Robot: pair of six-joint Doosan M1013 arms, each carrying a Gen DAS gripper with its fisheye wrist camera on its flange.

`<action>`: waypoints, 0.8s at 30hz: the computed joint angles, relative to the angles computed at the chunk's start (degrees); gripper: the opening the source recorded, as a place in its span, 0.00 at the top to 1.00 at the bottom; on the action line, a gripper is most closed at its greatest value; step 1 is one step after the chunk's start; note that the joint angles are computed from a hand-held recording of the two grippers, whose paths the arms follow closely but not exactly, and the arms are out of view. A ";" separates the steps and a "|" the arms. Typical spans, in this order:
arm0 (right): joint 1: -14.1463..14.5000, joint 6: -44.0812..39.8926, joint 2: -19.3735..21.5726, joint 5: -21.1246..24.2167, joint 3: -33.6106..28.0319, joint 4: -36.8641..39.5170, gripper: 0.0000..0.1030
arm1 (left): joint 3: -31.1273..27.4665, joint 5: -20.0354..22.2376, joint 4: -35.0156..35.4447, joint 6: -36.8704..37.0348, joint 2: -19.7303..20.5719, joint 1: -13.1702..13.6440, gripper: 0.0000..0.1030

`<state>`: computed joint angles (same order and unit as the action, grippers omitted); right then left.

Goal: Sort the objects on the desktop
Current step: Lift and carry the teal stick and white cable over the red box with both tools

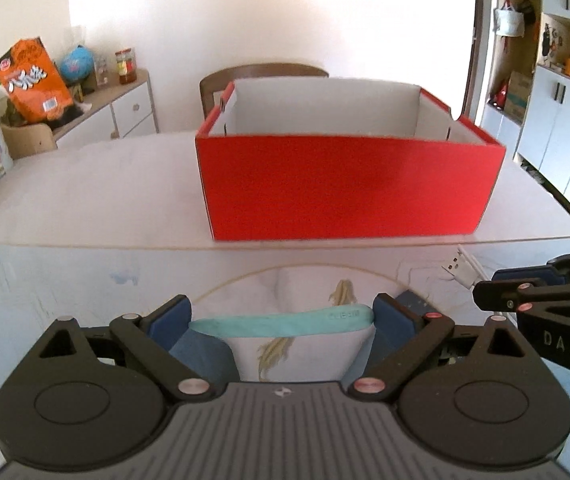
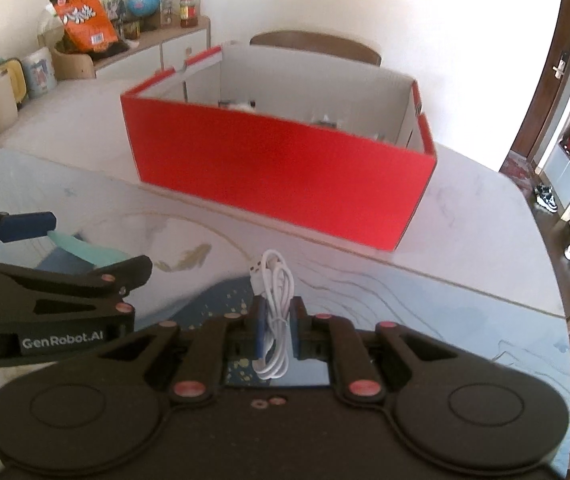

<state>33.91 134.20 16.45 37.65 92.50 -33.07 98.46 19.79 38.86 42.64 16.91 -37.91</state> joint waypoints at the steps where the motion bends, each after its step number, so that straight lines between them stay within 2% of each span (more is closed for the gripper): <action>1: 0.12 0.76 -0.24 -0.16 0.00 -0.58 0.89 | 0.03 -0.30 0.56 -0.09 -0.23 0.02 0.05; 5: 0.29 2.38 -0.91 -0.49 -0.15 -1.65 0.89 | -0.08 -1.72 0.65 1.37 -1.12 0.30 0.05; 15: 0.19 4.78 -2.19 0.03 -1.68 -2.49 0.89 | -2.44 -3.33 -12.52 17.69 -2.10 1.34 0.05; 20: 0.38 6.42 -2.27 0.21 -2.62 -4.35 0.89 | -3.57 -4.60 -13.96 20.56 -2.19 1.61 0.05; 24: 0.26 7.27 -2.33 -0.11 -3.34 -4.57 0.89 | -5.06 -4.87 -17.83 24.89 -1.77 2.01 0.05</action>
<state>34.18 141.47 14.12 37.54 89.15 -37.64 93.40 14.93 21.02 67.53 15.14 -35.90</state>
